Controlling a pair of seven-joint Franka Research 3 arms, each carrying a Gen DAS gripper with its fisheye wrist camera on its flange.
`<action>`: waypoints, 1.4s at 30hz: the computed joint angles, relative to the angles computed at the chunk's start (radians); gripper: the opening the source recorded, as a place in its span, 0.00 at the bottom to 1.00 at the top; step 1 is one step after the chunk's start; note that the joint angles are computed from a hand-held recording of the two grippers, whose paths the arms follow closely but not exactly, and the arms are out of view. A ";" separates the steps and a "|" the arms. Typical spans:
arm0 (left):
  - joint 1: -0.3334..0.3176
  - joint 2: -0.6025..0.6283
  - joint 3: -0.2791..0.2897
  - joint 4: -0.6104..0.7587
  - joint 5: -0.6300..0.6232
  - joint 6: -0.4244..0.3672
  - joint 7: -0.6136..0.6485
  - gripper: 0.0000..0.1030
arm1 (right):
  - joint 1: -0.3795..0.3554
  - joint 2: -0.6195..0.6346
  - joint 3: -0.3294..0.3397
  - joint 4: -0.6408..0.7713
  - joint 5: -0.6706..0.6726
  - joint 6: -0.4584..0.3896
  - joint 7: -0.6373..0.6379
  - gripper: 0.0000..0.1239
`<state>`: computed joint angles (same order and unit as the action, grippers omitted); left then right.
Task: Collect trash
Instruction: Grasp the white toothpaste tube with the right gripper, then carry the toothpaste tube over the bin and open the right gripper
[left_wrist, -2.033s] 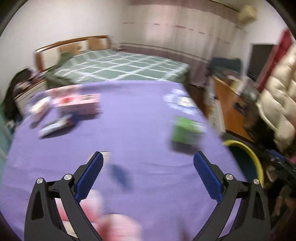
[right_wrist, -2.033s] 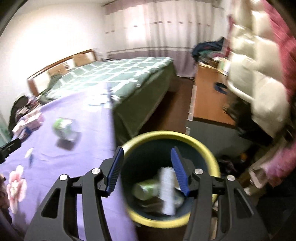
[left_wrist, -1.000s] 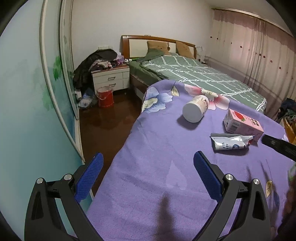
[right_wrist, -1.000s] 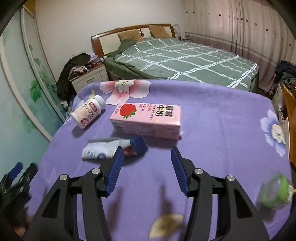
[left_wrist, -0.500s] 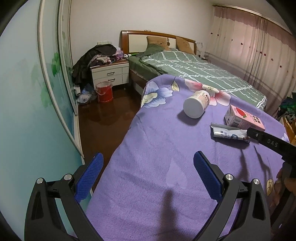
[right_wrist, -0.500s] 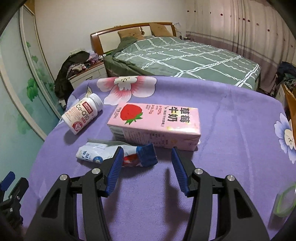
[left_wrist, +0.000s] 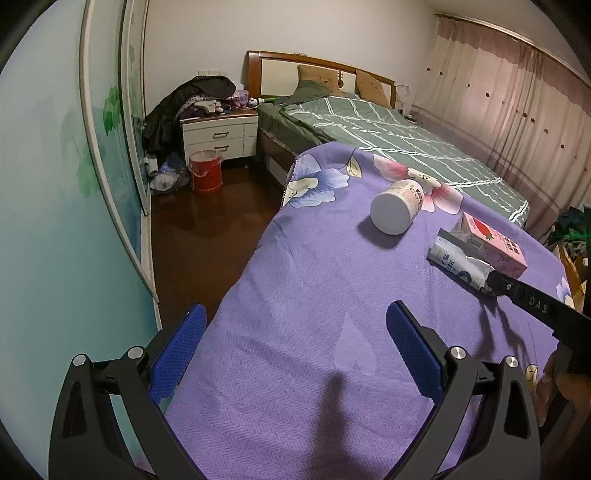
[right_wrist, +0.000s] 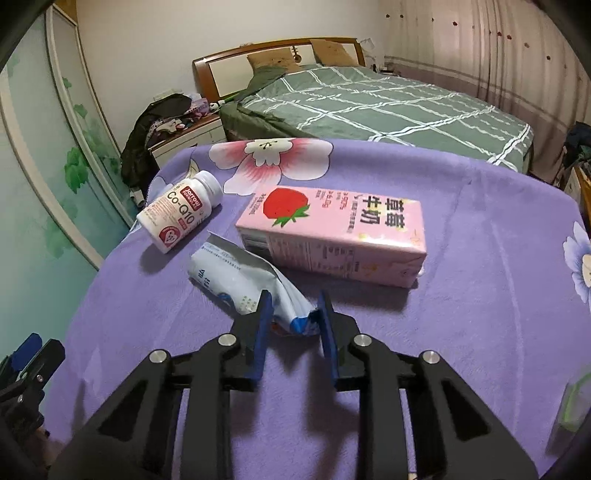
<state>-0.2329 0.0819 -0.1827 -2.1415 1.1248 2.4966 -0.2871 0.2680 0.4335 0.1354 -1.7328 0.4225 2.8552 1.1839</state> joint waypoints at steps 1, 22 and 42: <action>0.000 0.000 0.000 0.000 0.003 0.002 -0.003 0.94 | 0.000 -0.005 -0.002 -0.006 -0.001 0.000 0.001 0.18; -0.017 0.008 -0.006 0.019 0.066 -0.012 0.004 0.94 | -0.144 -0.373 0.073 -0.339 0.613 0.093 -0.506 0.14; -0.030 0.015 -0.009 0.033 0.047 -0.029 0.045 0.94 | -0.513 -0.485 -0.117 -0.690 -0.103 0.282 0.259 0.17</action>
<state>-0.2626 0.0974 -0.1914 -2.1082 1.1719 2.4680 -0.2421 -0.2451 -0.0514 0.0185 -2.4227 0.3192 3.1375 1.4432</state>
